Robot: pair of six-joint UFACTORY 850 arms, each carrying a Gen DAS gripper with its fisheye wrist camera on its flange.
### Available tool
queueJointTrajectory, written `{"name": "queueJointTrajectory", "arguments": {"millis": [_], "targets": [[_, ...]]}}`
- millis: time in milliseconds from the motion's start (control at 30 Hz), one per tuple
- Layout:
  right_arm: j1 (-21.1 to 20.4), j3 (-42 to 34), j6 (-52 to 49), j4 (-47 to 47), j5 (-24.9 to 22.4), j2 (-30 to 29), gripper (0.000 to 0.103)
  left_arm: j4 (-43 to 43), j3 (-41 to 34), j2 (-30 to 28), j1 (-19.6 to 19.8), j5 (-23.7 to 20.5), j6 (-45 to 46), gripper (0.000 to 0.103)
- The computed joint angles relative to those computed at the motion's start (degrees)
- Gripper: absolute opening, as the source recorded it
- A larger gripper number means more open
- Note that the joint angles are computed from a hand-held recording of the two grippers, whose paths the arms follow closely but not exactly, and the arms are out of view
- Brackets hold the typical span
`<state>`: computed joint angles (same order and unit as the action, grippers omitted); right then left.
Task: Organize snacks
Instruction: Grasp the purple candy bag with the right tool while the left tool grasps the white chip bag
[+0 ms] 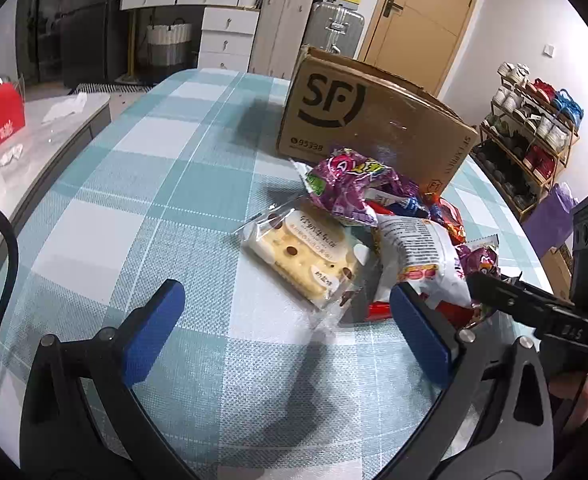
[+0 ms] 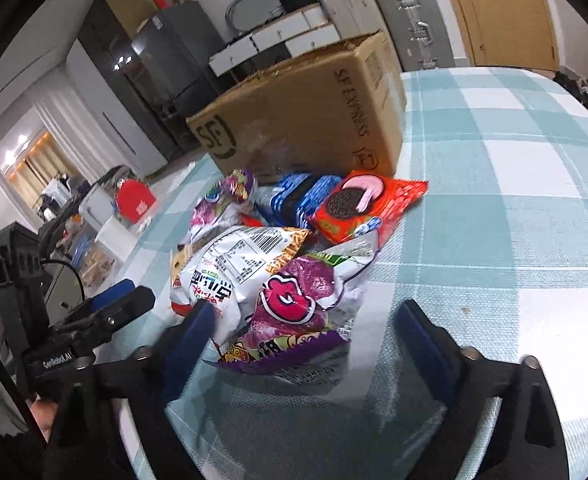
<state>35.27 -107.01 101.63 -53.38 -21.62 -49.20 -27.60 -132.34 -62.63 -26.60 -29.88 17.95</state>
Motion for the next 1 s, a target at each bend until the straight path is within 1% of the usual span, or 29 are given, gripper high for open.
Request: {"name": "queueJointTrajectory", "arguments": {"millis": [33, 133, 167, 200, 233, 300, 400, 500, 600, 767, 800, 867, 933, 1000], "targets": [[0.0, -0.5, -1.4, 1.2, -0.3, -0.3, 0.083, 0.2, -1.0, -0.6, 0.1, -0.6, -0.6, 0.102], [0.3, -3.1, -4.3, 3.8, -3.4, -1.6, 0.074, -0.6, -3.2, -2.0, 0.3, -2.1, -1.0, 0.102], [0.3, -3.5, -4.6, 4.3, -3.9, -1.8, 0.069, -0.9, -3.4, -2.2, 0.4, -2.3, -1.0, 0.102], [0.1, -3.0, -3.7, 3.6, -2.9, -1.6, 0.064, -1.2, -4.1, -2.7, 0.4, -2.5, -1.2, 0.102], [-0.3, -1.8, -3.4, 3.6, -0.1, -1.1, 0.046, -1.6, -3.4, -2.2, 0.5, -2.3, -0.8, 0.102], [-0.5, -0.5, -1.2, 2.0, 1.7, -0.5, 0.047, -2.2, -3.5, -2.3, 0.7, -2.8, -0.8, 0.102], [-0.4, -0.4, -0.5, 1.4, 1.5, -0.5, 0.046, -2.6, -4.4, -3.0, 0.9, -3.2, -1.9, 0.102], [-0.1, 1.1, 1.7, -0.4, 1.0, 0.5, 0.046, -3.8, -3.3, -2.4, 1.0, -2.3, -1.1, 0.102], [0.7, 3.5, 6.0, -4.6, -2.1, 2.2, 0.046, -3.9, -2.5, -2.0, 1.1, -2.0, -1.4, 0.102], [2.3, 6.1, 6.8, -6.8, -11.4, 4.6, 0.046, -4.1, -1.2, -1.2, 1.3, -1.4, -1.4, 0.102], [2.5, 6.5, 7.1, -7.6, -12.3, 4.9, 0.046, -4.0, -1.3, -1.3, 1.2, -1.3, -1.5, 0.102], [2.9, 7.8, 9.3, -10.3, -13.1, 5.7, 0.046, -3.2, -0.7, -0.9, 1.2, -0.9, -2.0, 0.102], [3.0, 8.5, 10.7, -11.8, -13.1, 6.1, 0.046, -3.3, 1.3, 0.3, 1.0, 0.9, -1.7, 0.102], [2.8, 9.1, 11.1, -12.2, -11.8, 6.5, 0.046, -4.4, 4.9, 2.5, 0.7, 4.9, -0.3, 0.102]]}}
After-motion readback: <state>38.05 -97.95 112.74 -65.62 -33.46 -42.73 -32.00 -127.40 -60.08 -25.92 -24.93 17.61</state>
